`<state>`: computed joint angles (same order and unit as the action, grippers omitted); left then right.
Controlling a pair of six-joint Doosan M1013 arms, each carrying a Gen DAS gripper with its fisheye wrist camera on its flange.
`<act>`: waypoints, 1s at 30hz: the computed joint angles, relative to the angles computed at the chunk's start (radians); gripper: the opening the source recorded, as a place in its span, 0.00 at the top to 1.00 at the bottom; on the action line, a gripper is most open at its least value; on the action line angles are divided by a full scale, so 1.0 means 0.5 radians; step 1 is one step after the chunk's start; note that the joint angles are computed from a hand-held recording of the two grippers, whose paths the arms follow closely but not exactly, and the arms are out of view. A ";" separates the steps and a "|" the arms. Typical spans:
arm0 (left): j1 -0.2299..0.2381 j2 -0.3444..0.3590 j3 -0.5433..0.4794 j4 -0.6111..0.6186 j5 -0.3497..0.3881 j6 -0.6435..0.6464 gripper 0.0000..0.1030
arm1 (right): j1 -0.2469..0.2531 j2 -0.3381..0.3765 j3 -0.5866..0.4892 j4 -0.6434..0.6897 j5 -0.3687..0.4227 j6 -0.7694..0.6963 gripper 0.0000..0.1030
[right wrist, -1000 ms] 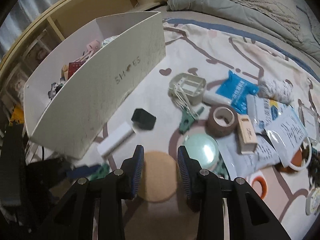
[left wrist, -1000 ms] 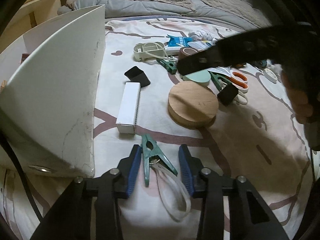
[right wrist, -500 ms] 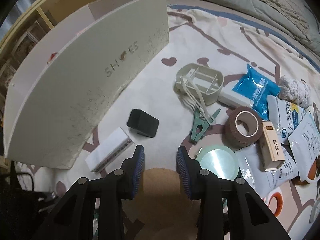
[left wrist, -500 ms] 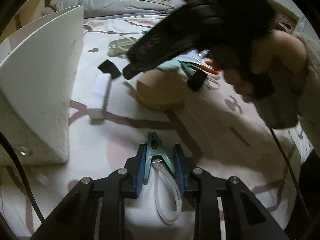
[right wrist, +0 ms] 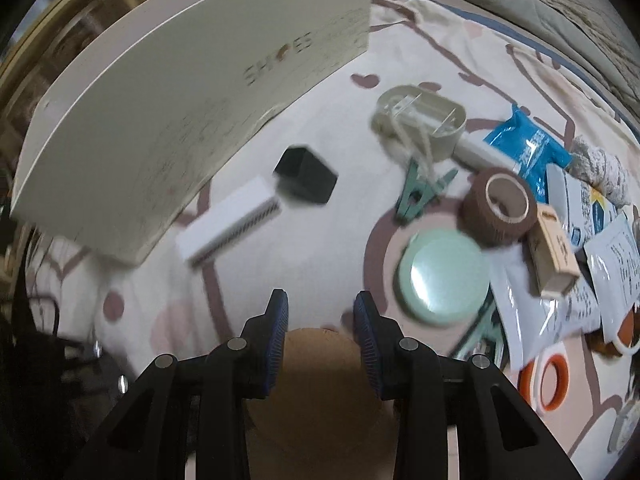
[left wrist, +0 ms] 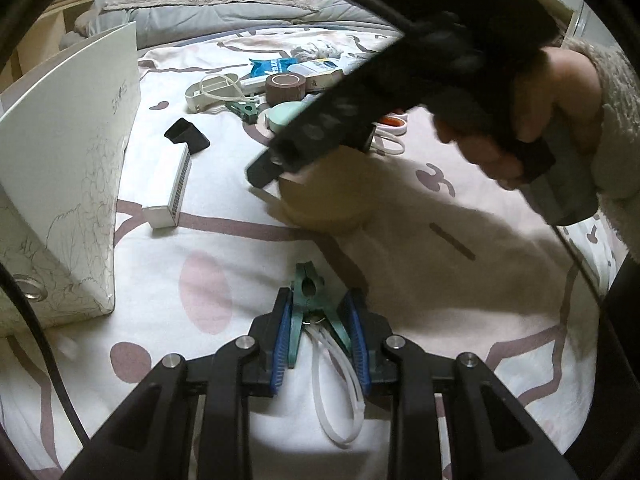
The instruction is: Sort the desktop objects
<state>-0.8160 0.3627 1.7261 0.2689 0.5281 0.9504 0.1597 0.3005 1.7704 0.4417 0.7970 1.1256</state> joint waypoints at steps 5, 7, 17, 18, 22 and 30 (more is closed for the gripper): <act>-0.002 -0.009 0.017 0.024 -0.011 -0.052 0.74 | -0.037 -0.069 0.088 0.090 0.059 -0.110 0.66; -0.006 -0.010 0.017 0.040 -0.008 -0.070 0.74 | -0.053 -0.105 0.133 0.108 0.094 -0.164 0.66; -0.027 -0.007 0.013 0.150 0.023 -0.212 0.74 | -0.089 -0.266 0.320 0.092 0.123 -0.306 0.66; -0.030 -0.009 0.016 0.152 0.024 -0.228 0.74 | -0.097 -0.280 0.337 0.100 0.128 -0.315 0.66; -0.037 -0.015 0.026 0.155 0.016 -0.267 0.74 | -0.138 -0.325 0.392 0.154 0.157 -0.366 0.65; -0.072 -0.013 0.055 0.408 -0.008 -0.478 0.73 | -0.196 -0.474 0.571 0.316 -0.053 -0.424 0.27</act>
<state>-0.8522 0.3560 1.7536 0.4729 0.5242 0.7114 0.0619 0.0637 2.0558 0.5999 0.7704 0.9138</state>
